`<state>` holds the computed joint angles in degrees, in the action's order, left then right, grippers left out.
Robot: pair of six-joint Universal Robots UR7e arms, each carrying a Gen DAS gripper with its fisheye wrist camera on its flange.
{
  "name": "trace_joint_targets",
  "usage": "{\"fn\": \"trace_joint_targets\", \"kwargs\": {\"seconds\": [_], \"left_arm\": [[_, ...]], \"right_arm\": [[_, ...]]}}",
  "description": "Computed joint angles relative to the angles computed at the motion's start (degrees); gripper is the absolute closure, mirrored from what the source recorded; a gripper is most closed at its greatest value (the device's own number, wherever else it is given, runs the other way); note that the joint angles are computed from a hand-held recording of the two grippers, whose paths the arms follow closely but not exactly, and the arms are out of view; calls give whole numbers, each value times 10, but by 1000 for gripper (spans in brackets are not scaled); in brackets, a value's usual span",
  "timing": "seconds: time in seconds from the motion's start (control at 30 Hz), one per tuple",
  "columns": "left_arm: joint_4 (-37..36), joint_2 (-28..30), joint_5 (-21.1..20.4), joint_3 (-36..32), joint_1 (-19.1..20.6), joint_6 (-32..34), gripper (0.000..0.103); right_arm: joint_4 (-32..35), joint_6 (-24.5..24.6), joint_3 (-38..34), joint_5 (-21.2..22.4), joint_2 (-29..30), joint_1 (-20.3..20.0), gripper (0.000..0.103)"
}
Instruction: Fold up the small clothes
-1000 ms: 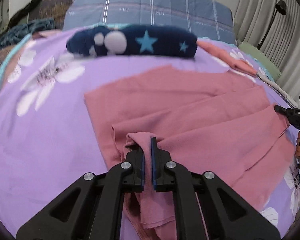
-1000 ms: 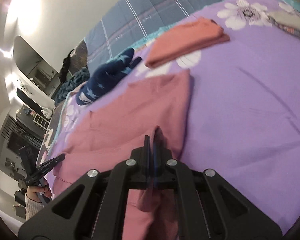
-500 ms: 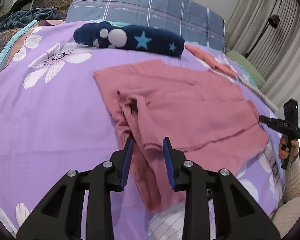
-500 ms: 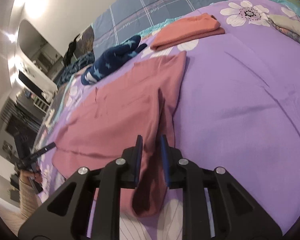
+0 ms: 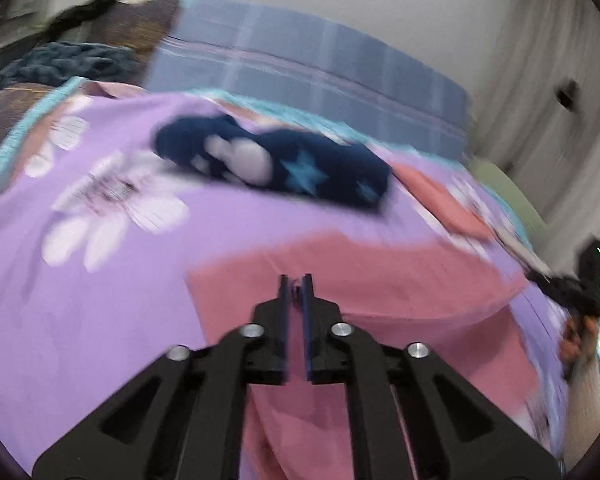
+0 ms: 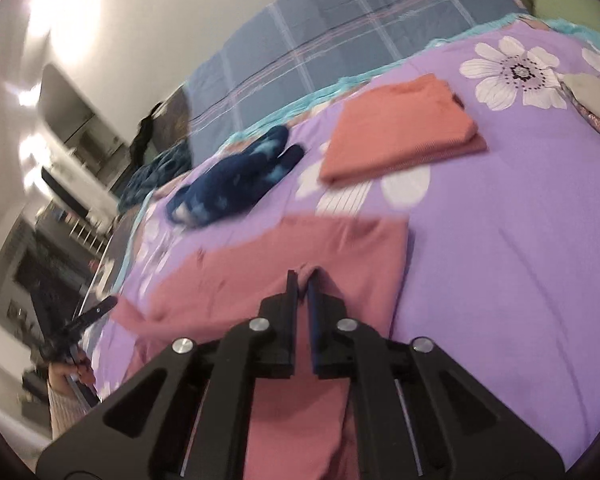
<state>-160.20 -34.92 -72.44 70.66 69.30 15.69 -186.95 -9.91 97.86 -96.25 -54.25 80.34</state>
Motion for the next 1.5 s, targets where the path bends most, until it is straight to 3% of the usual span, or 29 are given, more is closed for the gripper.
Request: {"fn": "trace_joint_targets", "kwargs": {"seconds": [0.03, 0.07, 0.2, 0.27, 0.33, 0.47, 0.63, 0.73, 0.8, 0.87, 0.93, 1.03, 1.07, 1.1, 1.13, 1.17, 1.23, 1.27, 1.5], "left_arm": [[-7, 18, 20, -26, 3, -9, 53], [-8, 27, 31, -40, 6, -17, 48], [35, 36, 4, -63, 21, -23, 46], [53, 42, 12, -69, 22, -6, 46], [75, 49, 14, -79, 23, 5, 46], [84, 58, 17, -78, 15, 44, 46], [82, 72, 75, -69, -1, 121, 43], [67, 81, 115, -66, -7, 157, 43], [63, 84, 118, -73, -6, 158, 53], [87, 83, 99, -90, 0, 130, 99], [117, 80, 61, -107, 10, 83, 99], [139, 77, 19, -118, 19, 54, 99], [144, 76, 13, -118, 20, 49, 97], [153, 79, 11, -124, 21, 39, 92], [159, 83, 17, -130, 21, 29, 71], [158, 86, 24, -133, 21, 23, 67], [154, 89, 19, -134, 23, 25, 73], [154, 90, 14, -136, 23, 25, 101], [60, 40, -78, -74, 15, 45, 100]], "right_arm": [[4, 7, -17, -17, 9, 2, 68], [9, 9, -30, -30, 16, 3, 63], [15, -35, -28, -35, 20, -2, 61], [20, -54, -27, -40, 22, -4, 61], [38, -61, -38, -46, 29, -7, 72], [52, -64, -63, -52, 47, -6, 75], [69, -62, -85, -78, 63, -2, 74], [69, -59, -81, -71, 62, -5, 69], [72, -56, -80, -61, 59, -7, 68], [74, -59, -81, -63, 60, -7, 68], [77, -63, -84, -66, 62, -6, 70], [84, -63, -92, -68, 65, -6, 89], [87, -59, -93, -67, 66, -7, 90], [88, -53, -94, -61, 65, -9, 94], [88, -49, -94, -55, 65, -11, 96], [88, -42, -94, -51, 64, -13, 97], [85, -38, -91, -42, 62, -15, 100], [82, -38, -89, -39, 61, -15, 100], [10, -67, -51, 0, 36, -3, 100]]}}
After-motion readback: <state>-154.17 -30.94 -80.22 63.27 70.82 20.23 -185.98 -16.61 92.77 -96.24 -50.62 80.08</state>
